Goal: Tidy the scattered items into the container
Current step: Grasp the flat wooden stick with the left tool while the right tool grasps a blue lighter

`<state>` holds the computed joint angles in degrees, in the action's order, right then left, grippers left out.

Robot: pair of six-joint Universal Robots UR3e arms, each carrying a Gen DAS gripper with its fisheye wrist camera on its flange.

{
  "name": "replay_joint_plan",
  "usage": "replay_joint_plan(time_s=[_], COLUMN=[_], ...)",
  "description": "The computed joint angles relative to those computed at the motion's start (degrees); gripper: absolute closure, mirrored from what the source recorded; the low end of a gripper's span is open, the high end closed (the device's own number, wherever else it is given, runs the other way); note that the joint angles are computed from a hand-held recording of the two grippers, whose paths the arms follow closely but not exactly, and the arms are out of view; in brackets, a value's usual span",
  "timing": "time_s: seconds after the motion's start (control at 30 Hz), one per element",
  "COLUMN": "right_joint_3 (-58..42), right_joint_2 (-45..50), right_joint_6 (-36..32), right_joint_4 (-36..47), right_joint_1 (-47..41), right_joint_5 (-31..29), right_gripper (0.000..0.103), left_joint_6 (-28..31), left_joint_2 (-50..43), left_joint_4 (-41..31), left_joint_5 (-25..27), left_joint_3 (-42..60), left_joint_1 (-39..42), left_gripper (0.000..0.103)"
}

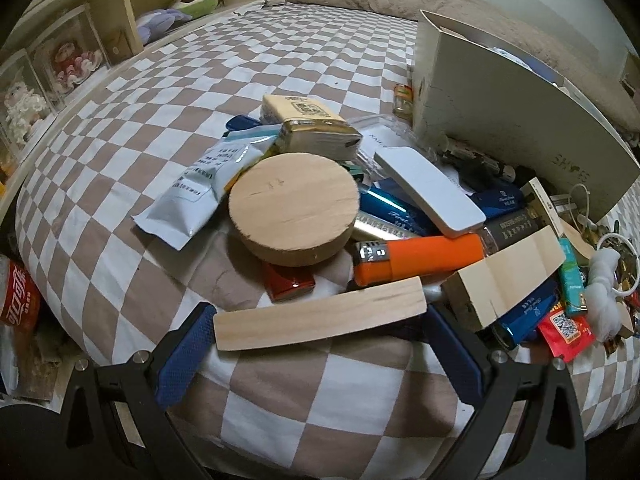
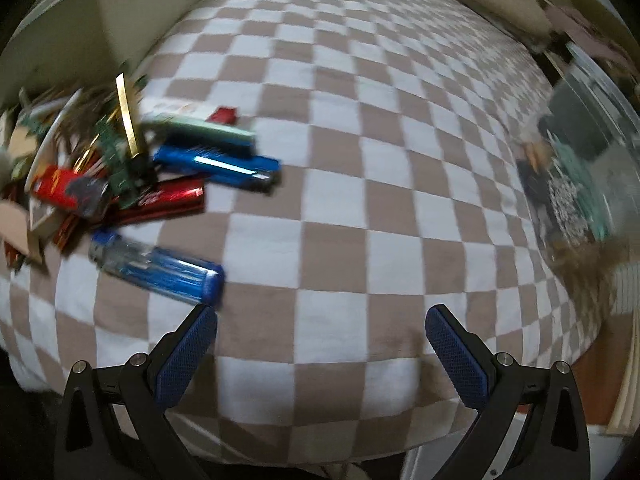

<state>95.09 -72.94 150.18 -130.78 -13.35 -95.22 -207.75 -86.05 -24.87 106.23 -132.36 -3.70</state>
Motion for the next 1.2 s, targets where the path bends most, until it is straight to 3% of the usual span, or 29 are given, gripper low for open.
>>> replay_joint_plan(time_s=[0.17, 0.3, 0.43, 0.6, 0.7, 0.77, 0.9, 1.03, 1.2], right_joint_3=[1.3, 4.0, 6.7, 7.4, 9.3, 11.0, 12.3, 7.4, 9.3], right_joint_2=[-2.4, -3.8, -2.8, -1.0, -0.6, -1.1, -2.3, 1.5, -1.0], right_joint_6=[2.0, 4.9, 8.8, 14.2, 16.8, 16.8, 17.1, 19.6, 18.0], right_joint_4=[4.4, 3.0, -3.7, -5.5, -9.5, -12.2, -13.2, -12.6, -12.2], right_joint_1=[0.5, 2.6, 5.6, 5.6, 6.3, 6.7, 7.2, 10.7, 9.1], right_joint_5=[8.1, 12.0, 10.4, 11.7, 9.6, 8.8, 9.0, 7.7, 8.7], right_gripper=[0.0, 0.0, 0.0, 0.0, 0.011, 0.016, 0.016, 0.016, 0.016], left_joint_6=[-1.2, -1.7, -2.2, -3.4, -4.2, -4.8, -7.0, -10.0, -14.0], left_joint_2=[1.3, 1.7, 1.7, 0.4, -0.4, -0.4, 0.0, 0.2, -1.4], left_joint_4=[0.1, 0.1, 0.6, 0.6, 0.5, 0.3, -0.7, -1.4, -1.7], left_joint_5=[0.3, 0.3, -0.1, 0.8, 1.5, 1.6, 1.3, 0.7, 1.9], left_joint_3=[-1.5, -2.0, -2.3, -1.4, -0.8, -0.7, -0.3, 0.0, 1.1], left_joint_1=[-0.1, -0.5, -0.4, -1.3, -1.5, -1.4, -0.9, -0.8, -1.5], left_gripper=[0.0, 0.0, 0.0, 0.0, 0.0, 0.0, 0.0, 0.0, 0.0])
